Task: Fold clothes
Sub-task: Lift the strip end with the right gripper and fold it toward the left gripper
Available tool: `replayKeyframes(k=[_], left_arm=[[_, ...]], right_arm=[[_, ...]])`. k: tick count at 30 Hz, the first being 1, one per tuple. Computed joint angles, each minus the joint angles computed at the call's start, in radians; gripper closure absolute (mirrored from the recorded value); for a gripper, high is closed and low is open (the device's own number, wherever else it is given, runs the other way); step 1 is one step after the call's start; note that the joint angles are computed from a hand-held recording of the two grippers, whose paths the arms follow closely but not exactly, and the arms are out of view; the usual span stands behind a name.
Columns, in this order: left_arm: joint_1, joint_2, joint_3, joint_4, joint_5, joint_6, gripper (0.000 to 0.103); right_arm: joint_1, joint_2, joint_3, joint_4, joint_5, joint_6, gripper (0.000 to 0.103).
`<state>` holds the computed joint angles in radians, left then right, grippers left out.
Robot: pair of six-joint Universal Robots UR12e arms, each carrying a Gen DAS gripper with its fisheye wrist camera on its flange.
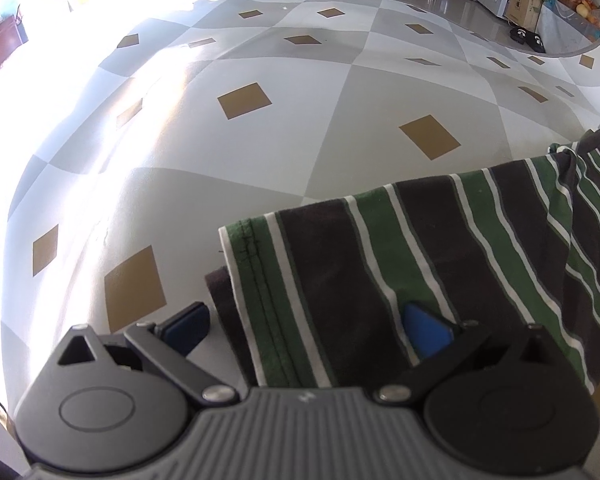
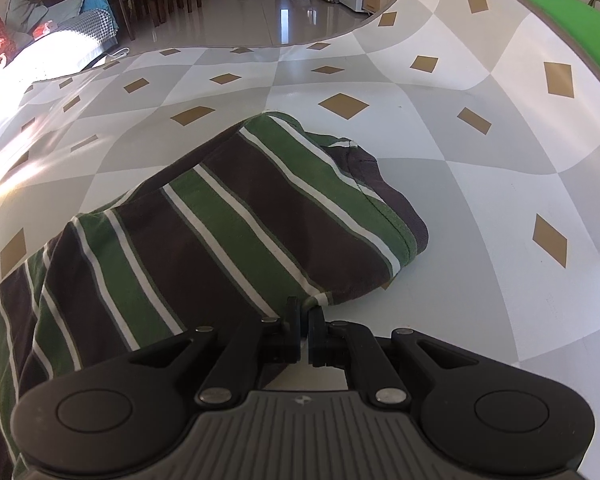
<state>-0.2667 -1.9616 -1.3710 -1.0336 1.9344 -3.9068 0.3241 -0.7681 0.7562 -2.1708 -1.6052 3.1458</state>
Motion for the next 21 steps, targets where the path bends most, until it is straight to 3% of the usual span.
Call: replayKeyframes(k=[11,21], left_arm=[[0.023,-0.020,0.032,-0.037,0.021,-0.028,0.000],[0.029,-0.017,0.022,-0.017,0.015,-0.019,0.000]], right_arm=[[0.000,-0.055,0.091,-0.028,0.015,-0.017,0.099],[0.007,-0.073,0.129,-0.062,-0.008,-0.010,0.099]])
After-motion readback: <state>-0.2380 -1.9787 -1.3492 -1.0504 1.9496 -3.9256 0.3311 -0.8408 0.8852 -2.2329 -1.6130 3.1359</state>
